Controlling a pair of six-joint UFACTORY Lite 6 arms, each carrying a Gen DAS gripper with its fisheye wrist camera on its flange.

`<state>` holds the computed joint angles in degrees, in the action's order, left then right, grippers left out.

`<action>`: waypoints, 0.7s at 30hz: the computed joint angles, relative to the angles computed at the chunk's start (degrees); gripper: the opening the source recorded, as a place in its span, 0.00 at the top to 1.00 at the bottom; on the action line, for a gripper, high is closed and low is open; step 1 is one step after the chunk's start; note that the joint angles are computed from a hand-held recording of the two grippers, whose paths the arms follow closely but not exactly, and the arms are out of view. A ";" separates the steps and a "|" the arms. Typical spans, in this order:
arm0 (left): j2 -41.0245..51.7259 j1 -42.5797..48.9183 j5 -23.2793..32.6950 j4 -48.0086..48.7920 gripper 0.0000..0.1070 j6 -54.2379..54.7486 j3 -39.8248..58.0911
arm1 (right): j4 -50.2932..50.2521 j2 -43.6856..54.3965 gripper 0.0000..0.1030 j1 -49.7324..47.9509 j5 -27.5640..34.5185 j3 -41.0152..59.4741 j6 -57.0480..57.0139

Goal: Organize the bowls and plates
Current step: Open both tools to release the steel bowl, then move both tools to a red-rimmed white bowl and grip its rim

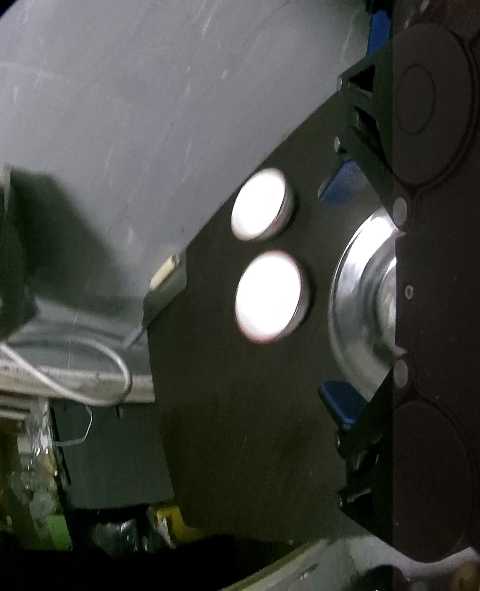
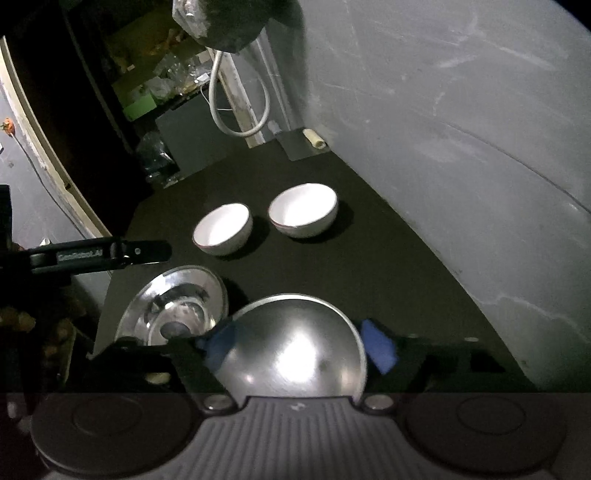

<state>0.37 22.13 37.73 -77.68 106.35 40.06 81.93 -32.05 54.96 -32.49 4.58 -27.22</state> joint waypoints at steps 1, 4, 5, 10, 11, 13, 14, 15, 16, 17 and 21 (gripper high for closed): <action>1.64 -0.11 -0.78 -0.45 0.05 0.09 1.49 | -2.47 1.91 0.09 -0.80 0.25 1.08 1.87; 6.45 0.12 -2.45 -1.20 0.04 -0.85 6.12 | -11.95 10.02 0.03 -4.21 0.71 5.83 9.06; 8.29 -0.17 -3.00 -1.50 0.04 -1.51 7.99 | -14.11 12.31 0.02 -5.17 0.65 7.36 10.70; 16.71 -3.17 -7.34 -2.56 0.04 -3.71 16.59 | -25.62 25.51 0.02 -12.44 1.91 17.56 19.78; 18.61 -4.05 -8.29 -2.63 0.04 -4.00 18.55 | -27.61 28.02 0.02 -13.97 2.49 19.79 21.62; 21.80 -5.32 -9.24 -2.21 0.04 -4.77 22.04 | -31.72 33.15 0.02 -16.73 3.57 24.16 25.97; 23.39 -5.86 -9.57 -2.16 0.04 -4.91 23.72 | -33.21 35.57 0.02 -17.90 4.19 26.36 27.70; 24.92 -6.38 -9.92 -1.86 0.04 -5.21 25.36 | -34.14 38.09 0.02 -18.96 4.99 28.76 28.80; 26.09 -6.71 -10.18 -1.29 0.05 -5.55 26.60 | -34.65 40.46 0.03 -19.69 5.48 31.02 29.45; 27.56 -7.15 -10.46 -0.54 0.05 -6.12 28.22 | -35.01 42.65 0.03 -20.18 5.55 33.00 29.93; 33.21 -8.63 -10.61 2.07 0.05 -8.13 34.40 | -34.62 49.48 0.10 -20.99 6.73 39.66 30.53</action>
